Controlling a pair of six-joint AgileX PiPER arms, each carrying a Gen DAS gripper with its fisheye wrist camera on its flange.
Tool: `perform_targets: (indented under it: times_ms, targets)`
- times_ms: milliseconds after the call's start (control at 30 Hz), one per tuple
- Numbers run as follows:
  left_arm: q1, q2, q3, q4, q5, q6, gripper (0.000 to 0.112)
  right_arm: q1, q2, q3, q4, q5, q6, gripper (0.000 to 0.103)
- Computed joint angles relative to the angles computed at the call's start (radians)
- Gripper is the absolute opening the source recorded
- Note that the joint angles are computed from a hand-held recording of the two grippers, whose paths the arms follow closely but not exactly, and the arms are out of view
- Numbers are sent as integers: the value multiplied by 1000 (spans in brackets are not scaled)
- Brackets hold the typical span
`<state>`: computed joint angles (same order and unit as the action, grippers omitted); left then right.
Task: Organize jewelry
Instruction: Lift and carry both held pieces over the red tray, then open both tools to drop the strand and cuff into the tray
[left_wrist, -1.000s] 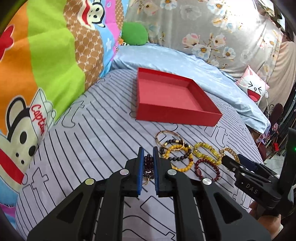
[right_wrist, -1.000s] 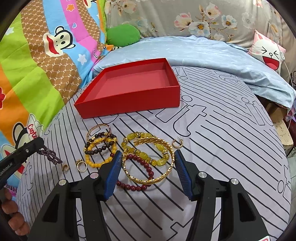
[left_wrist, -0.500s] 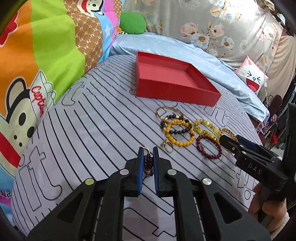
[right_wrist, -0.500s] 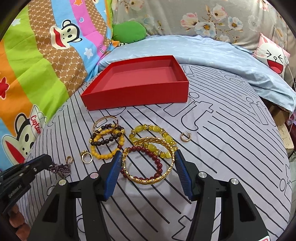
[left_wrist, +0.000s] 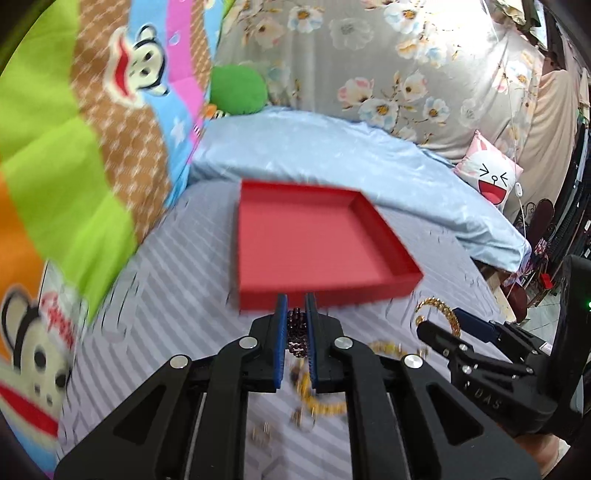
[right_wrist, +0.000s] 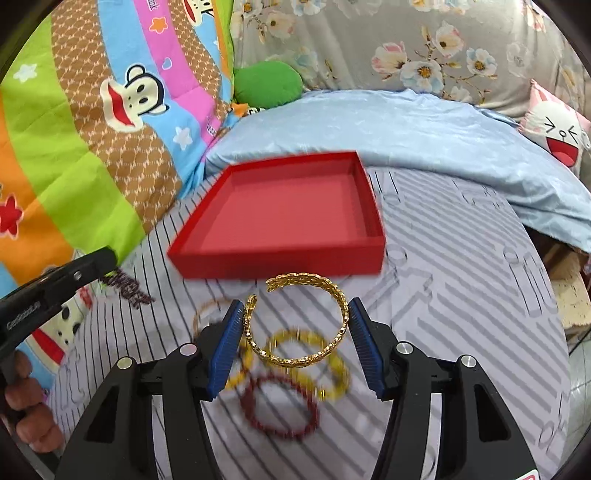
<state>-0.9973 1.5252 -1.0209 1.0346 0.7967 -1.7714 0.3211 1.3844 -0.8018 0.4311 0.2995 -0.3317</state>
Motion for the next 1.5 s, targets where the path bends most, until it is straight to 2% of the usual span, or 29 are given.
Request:
perform_targets:
  times_ms: [67, 133, 300, 433, 600, 800, 1033, 1267, 1333, 1400, 1467, 1500]
  targets:
    - [65, 37, -67, -12, -33, 81, 9, -29, 76, -101, 80, 44, -89, 55]
    - [128, 81, -142, -34, -58, 166, 9, -40, 151, -203, 80, 79, -95, 55]
    - [288, 227, -366, -171, -143, 423, 9, -34, 331, -457, -32, 141, -3, 56]
    - [385, 343, -537, -343, -172, 631, 9, -42, 488, -693, -82, 241, 47, 56]
    - [451, 482, -739, -490, -140, 816, 9, -41, 646, -926, -152, 331, 109, 56]
    - [509, 645, -965, -619, -55, 972, 9, -37, 811, -1164, -204, 448, 161, 56]
    - [558, 761, -1126, -714, 34, 1072, 9, -33, 1013, -1501, -241, 649, 222, 56]
    - [576, 844, -1254, -759, 102, 1121, 10, -17, 1184, -1812, -303, 813, 276, 56]
    - [580, 858, -1272, -762, 98, 1121, 10, -15, 1215, -1870, -315, 841, 279, 57]
    - [579, 861, -1274, -749, 100, 1111, 14, -12, 1218, -1873, -329, 838, 286, 63]
    - [575, 857, -1271, -730, 106, 1091, 35, -14, 1177, -1788, -335, 787, 286, 67]
    - [572, 843, -1246, -712, 96, 1071, 38, -15, 1152, -1741, -333, 761, 282, 67]
